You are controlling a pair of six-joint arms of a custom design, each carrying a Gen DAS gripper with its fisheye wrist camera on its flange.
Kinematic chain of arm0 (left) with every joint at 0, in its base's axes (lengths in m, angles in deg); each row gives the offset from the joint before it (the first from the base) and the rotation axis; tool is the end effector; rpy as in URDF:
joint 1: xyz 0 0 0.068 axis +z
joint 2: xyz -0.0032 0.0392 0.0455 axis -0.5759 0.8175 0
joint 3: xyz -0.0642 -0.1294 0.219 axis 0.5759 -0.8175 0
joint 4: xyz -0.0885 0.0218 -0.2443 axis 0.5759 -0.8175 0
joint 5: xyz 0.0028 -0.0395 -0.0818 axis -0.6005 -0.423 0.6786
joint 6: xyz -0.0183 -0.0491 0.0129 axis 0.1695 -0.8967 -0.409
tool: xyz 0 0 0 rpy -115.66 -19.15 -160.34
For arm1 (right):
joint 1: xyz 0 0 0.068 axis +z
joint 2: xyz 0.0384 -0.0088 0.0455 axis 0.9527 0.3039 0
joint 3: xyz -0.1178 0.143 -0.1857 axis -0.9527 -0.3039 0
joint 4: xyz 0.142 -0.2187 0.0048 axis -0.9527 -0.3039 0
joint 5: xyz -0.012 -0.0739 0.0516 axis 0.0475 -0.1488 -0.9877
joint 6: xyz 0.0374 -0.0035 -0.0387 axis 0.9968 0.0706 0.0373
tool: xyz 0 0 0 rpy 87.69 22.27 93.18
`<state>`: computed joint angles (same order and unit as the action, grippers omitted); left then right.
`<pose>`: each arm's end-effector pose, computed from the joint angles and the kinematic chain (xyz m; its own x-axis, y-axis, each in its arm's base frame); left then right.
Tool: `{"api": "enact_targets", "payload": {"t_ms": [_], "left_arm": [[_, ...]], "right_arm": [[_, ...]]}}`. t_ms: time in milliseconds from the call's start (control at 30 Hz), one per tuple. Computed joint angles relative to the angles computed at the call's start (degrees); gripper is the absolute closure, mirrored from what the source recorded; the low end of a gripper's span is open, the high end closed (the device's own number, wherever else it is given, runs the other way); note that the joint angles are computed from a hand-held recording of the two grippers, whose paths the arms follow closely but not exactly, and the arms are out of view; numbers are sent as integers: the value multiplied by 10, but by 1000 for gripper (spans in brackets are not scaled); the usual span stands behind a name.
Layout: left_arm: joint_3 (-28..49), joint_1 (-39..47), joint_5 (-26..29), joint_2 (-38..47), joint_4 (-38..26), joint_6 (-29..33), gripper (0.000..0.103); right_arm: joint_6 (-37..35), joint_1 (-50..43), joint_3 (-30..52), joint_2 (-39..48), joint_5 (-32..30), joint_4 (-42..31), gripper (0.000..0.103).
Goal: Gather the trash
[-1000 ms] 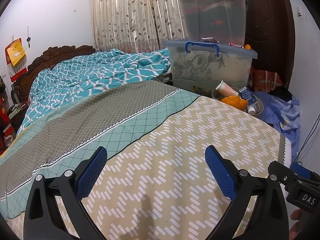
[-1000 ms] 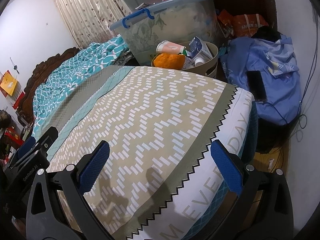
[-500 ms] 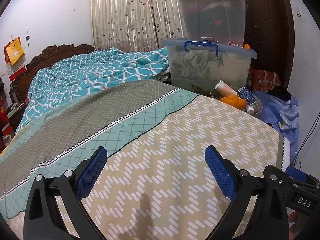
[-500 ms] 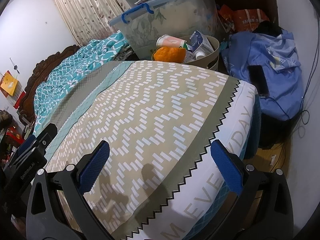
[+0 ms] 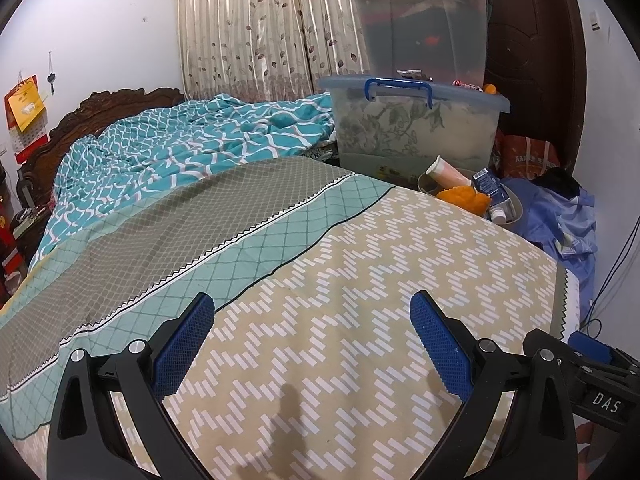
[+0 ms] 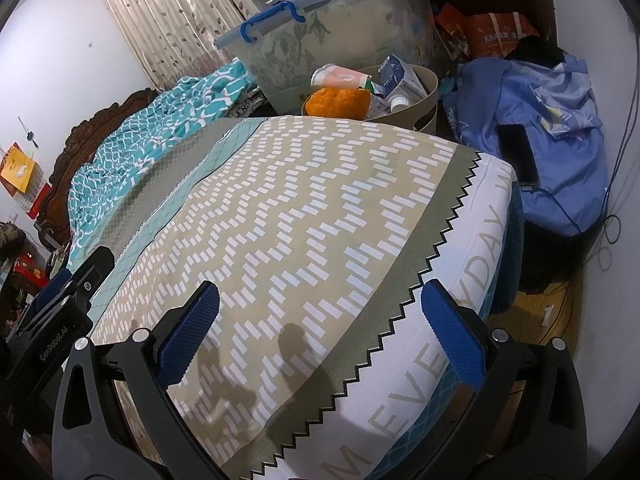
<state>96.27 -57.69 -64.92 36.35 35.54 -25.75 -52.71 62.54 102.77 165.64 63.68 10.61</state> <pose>0.2938 -0.1160 0.1248 -0.5535 0.2524 -0.7936 0.2786 0.9542 0.1092 0.3352 -0.0498 0.0399 -0.6144 0.5045 -0.6067 0.2812 0.8584 0.4291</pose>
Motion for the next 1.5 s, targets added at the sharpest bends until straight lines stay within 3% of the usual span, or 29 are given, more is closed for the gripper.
{"api": "enact_targets", "payload": {"t_ms": [867,1500], "left_arm": [[35,23,48,22,-50,4,9],[30,25,33,18,-45,4,9]], "right_arm": [[2,0,-5,4,2,12,3],[4,-1,-7,-3,0,7,3]]}}
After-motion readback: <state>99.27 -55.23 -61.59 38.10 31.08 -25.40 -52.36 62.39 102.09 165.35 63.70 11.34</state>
